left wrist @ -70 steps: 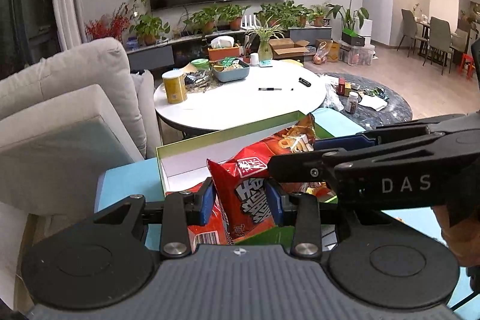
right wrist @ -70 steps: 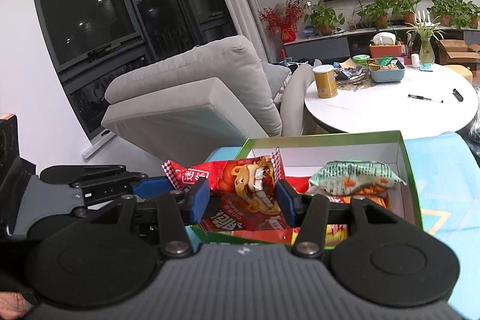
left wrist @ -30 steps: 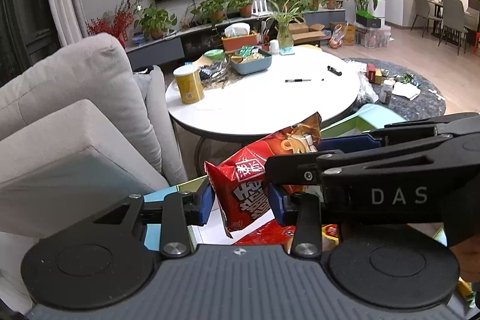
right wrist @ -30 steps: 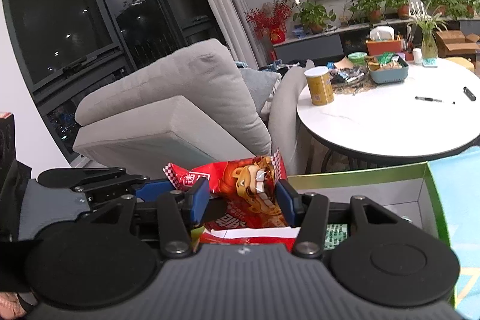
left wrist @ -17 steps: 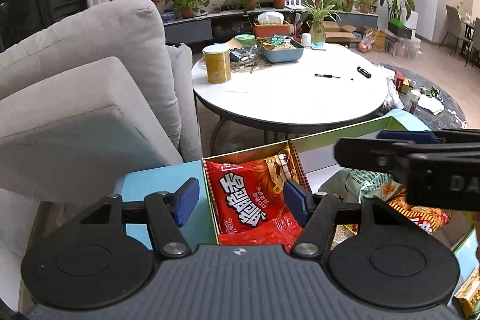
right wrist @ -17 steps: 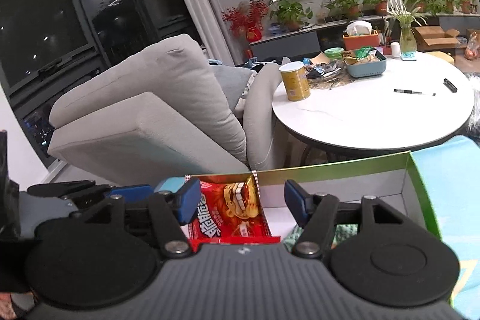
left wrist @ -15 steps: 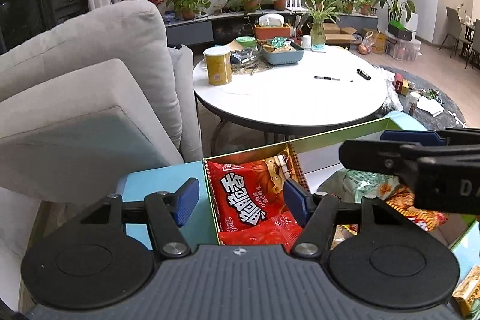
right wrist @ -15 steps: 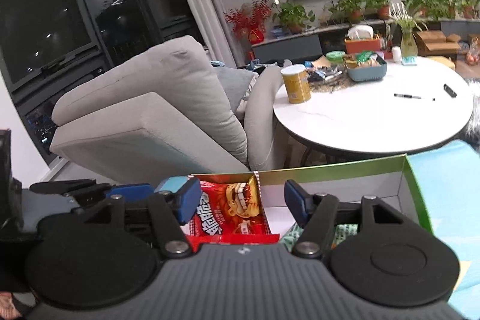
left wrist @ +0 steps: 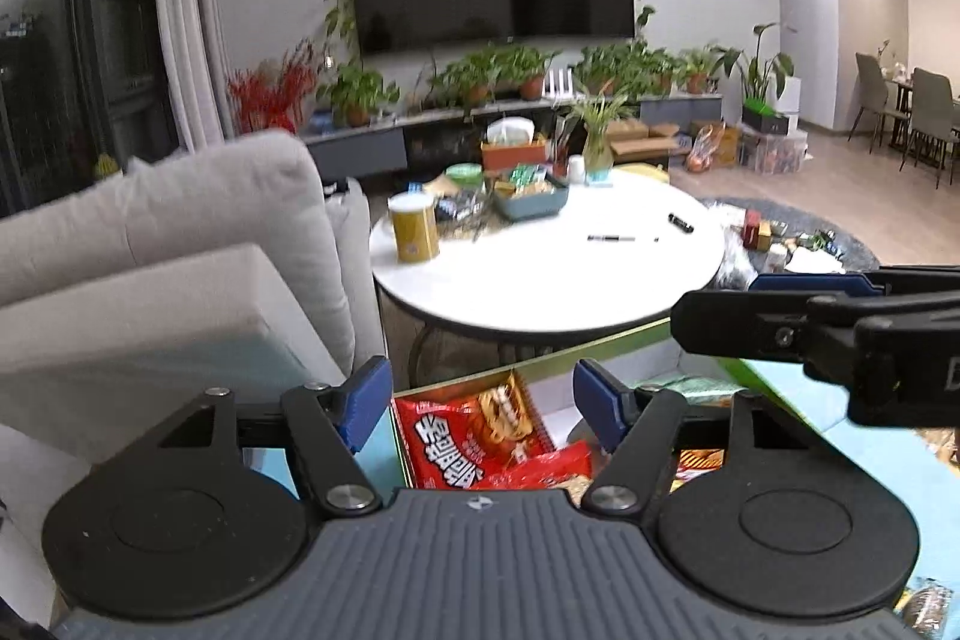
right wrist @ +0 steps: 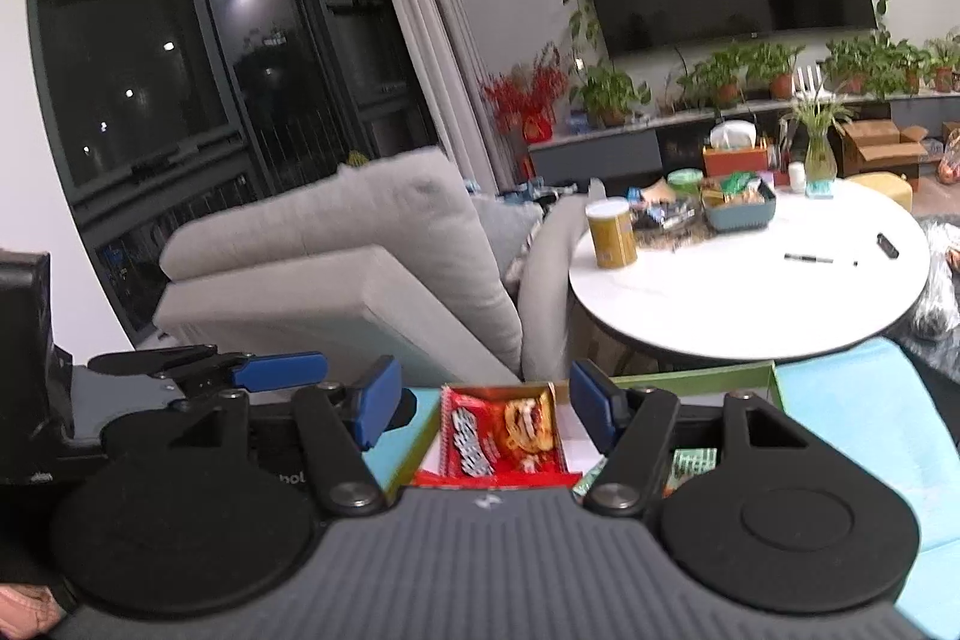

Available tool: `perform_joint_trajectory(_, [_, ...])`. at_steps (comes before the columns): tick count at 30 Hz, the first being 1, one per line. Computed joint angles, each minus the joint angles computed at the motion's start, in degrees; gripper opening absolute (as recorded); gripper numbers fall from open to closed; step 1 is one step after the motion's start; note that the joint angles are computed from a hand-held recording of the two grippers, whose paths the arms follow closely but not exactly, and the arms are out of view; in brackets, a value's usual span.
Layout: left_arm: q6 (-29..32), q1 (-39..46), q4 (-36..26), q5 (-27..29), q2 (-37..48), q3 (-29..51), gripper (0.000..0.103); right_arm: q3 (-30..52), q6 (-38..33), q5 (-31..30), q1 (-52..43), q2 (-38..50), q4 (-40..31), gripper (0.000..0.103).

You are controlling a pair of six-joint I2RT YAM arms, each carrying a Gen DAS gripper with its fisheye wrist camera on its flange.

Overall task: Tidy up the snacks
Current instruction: 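Move the right gripper to the wrapped bread loaf on the table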

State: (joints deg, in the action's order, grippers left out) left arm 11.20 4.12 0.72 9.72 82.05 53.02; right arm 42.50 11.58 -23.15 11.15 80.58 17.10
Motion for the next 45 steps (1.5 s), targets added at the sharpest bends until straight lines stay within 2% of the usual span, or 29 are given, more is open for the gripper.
perform_joint_trajectory(11, [0.22, -0.67, -6.34, 0.12, -14.43, -6.45, 0.067, -5.48, 0.07, -0.43, -1.27, -14.24, -6.26, 0.068])
perform_joint_trajectory(29, [-0.97, -5.84, -19.44, -1.62, -35.62, -18.02, 0.068, -14.35, 1.14, -0.06, -2.93, -33.97, -22.15, 0.068])
perform_joint_trajectory(34, [-1.82, -6.49, -22.05, 0.91, -40.84, -22.81, 0.068, -17.95, 1.78, 0.17, -4.02, -37.37, -25.36, 0.068])
perform_joint_trajectory(37, [-1.87, -7.39, -22.46, 2.58, -41.21, -25.81, 0.068, -20.56, 1.74, 0.88, -4.27, -39.33, -28.69, 0.068])
perform_joint_trajectory(40, [-2.59, -8.65, -22.26, 2.98, -40.17, -28.14, 0.065, -22.65, 1.97, 2.28, -4.19, -38.32, -29.31, 0.068])
perform_joint_trajectory(45, [-3.06, -10.71, -22.27, 3.52, -38.2, -31.04, 0.062, -25.28, 1.4, 1.16, -6.32, -35.1, -30.08, 0.068])
